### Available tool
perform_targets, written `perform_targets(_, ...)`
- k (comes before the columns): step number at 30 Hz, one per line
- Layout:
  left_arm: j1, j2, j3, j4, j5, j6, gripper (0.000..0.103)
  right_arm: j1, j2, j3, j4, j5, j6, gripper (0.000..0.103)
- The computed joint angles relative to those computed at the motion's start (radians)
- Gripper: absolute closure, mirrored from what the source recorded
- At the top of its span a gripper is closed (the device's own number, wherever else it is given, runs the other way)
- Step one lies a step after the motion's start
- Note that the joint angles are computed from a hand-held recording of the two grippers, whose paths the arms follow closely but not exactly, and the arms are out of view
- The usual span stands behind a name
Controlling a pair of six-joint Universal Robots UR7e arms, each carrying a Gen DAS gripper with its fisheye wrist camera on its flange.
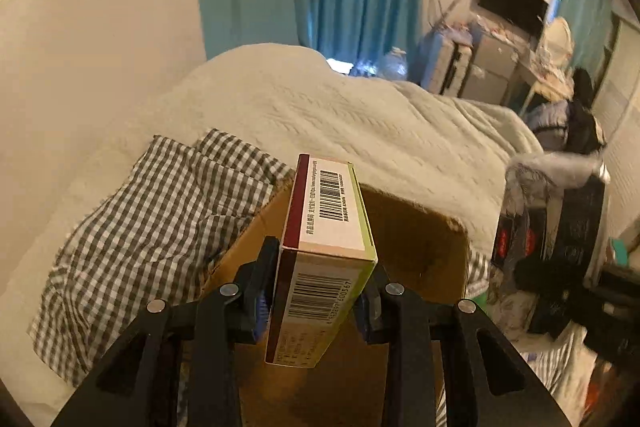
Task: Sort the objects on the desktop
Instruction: 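Carry the tan box into the cardboard box and open the left gripper, then grasp the white plug adapter with the left gripper while the right gripper grasps the lace cloth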
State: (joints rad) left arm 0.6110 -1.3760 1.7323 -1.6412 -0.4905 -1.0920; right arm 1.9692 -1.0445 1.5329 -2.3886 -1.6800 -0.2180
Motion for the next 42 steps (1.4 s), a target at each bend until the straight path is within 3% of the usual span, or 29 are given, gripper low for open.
perform_targets(1,0.006,0.0,0.004,-0.02,0.007,-0.001,0.061,-0.006,-0.003,0.009,-0.007,0.004,0.006,0.066)
perform_targets(2,0.013,-0.003,0.012,-0.042,0.012,0.003,0.04,-0.012,-0.002,0.011,-0.009,0.009,0.011,0.058)
perform_targets(3,0.013,0.001,0.007,-0.022,0.019,-0.022,0.027,-0.013,-0.004,0.011,-0.01,0.012,0.015,0.05)
perform_targets(4,0.014,0.008,-0.002,0.02,0.025,-0.06,0.012,-0.009,-0.007,0.012,-0.008,0.009,0.017,0.049)
perform_targets(6,0.006,0.015,-0.012,0.064,0.036,-0.09,0.011,-0.007,-0.005,0.005,-0.006,-0.013,-0.004,0.048)
perform_targets(10,-0.031,0.042,-0.047,0.195,0.052,-0.176,0.011,0.031,-0.044,0.04,-0.045,-0.142,-0.06,0.047)
perform_targets(13,-0.076,0.059,-0.04,0.119,0.038,-0.116,0.011,0.039,-0.093,0.077,-0.057,-0.188,-0.06,0.047)
perform_targets(16,-0.127,0.106,-0.081,0.234,0.049,-0.204,0.009,0.049,-0.151,0.125,-0.086,-0.269,-0.046,0.041)
perform_targets(19,-0.155,0.114,-0.046,0.113,-0.001,-0.134,0.004,0.019,-0.229,0.177,-0.086,-0.288,-0.013,0.035)
perform_targets(24,-0.198,0.155,0.001,0.069,-0.046,-0.151,0.004,-0.041,-0.345,0.285,-0.136,-0.355,-0.054,0.034)
perform_targets(30,-0.234,0.199,0.12,-0.089,-0.094,-0.111,0.003,-0.194,-0.503,0.467,-0.175,-0.26,0.004,0.033)
perform_targets(32,-0.242,0.214,0.167,-0.167,-0.103,-0.085,0.003,-0.243,-0.541,0.51,-0.128,-0.238,0.035,0.033)
perform_targets(35,-0.245,0.25,0.223,-0.269,-0.139,-0.046,0.003,-0.296,-0.578,0.552,-0.042,-0.248,0.066,0.033)
perform_targets(38,-0.228,0.301,0.244,-0.327,-0.227,-0.056,0.003,-0.332,-0.577,0.567,-0.027,-0.309,0.06,0.033)
perform_targets(42,-0.202,0.365,0.27,-0.402,-0.288,-0.088,0.003,-0.378,-0.573,0.551,-0.019,-0.259,0.075,0.033)
